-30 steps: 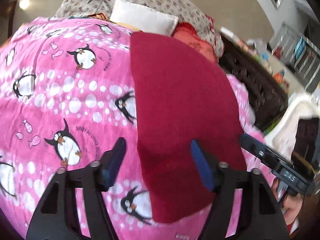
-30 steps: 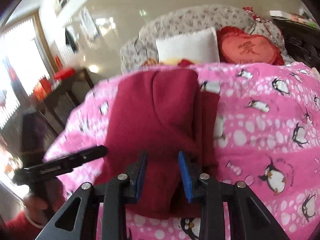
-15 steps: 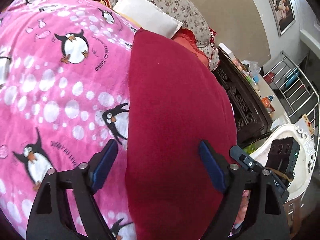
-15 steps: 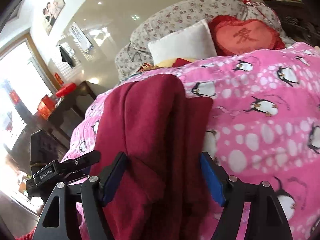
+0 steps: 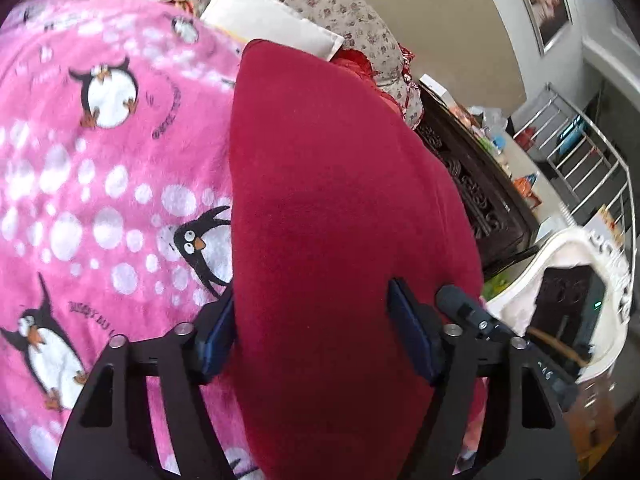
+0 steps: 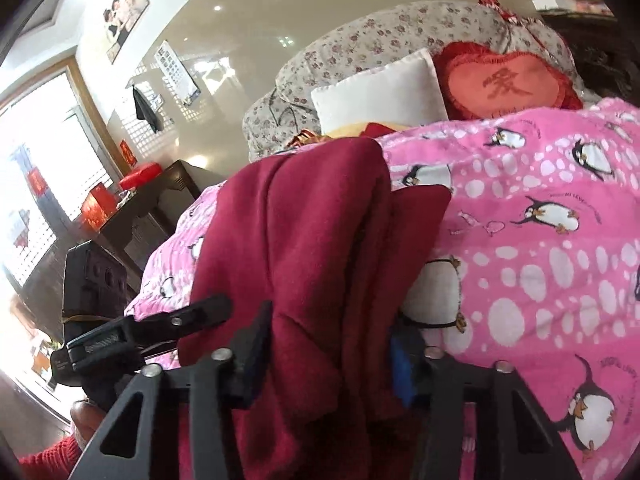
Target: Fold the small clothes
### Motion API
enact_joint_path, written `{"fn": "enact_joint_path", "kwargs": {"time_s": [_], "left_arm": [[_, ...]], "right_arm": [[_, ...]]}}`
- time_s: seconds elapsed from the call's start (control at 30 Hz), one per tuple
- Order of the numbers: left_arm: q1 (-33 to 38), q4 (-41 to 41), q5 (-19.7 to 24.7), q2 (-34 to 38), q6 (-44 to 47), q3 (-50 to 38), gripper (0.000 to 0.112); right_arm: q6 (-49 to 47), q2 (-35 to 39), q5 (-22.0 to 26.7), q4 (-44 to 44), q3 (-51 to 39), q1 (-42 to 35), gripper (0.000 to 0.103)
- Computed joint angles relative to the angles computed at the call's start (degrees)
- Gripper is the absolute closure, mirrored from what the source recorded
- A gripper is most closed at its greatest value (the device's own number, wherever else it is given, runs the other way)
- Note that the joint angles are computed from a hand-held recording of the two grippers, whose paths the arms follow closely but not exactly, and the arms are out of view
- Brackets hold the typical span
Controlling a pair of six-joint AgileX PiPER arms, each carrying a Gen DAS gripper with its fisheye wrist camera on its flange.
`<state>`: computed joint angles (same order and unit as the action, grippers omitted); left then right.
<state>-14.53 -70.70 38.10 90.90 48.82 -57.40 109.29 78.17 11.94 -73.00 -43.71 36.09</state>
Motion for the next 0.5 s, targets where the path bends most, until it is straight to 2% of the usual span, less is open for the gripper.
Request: {"fn": "enact_joint_path", "kwargs": {"time_s": [0.1,0.13,0.23,0.37,0.5], "left_arm": [[0.8,3.0,2.5,-2.3,-2.6,0.1,0.059],[1.2,4.6,3.6,-3.8,-3.9,0.2,0.06],[3.1,8.9,6.1,-10.2,-6.2,2.5,0.06],[10.4,13.4,15.8,-18.8,-9.5,4.8,0.06],[18.1,18.6,23.7,-27.4,-9.9,8.2,0.06]], "right_arm": [[-1.2,-2.5,2.1,2.8,-0.4,3.7,0.064],[-3.0,-3.4,2.9,4.6,-0.7,4.9,0.064],[-9.2,-5.9,10.1,11.6,-3.1,12.5,0.064],[-2.2,-8.3,14.2,9.5,-3.6,22.2,0.064],[6.6,-6.2,19.4,5.2,-4.5,32.1,0.065]]}}
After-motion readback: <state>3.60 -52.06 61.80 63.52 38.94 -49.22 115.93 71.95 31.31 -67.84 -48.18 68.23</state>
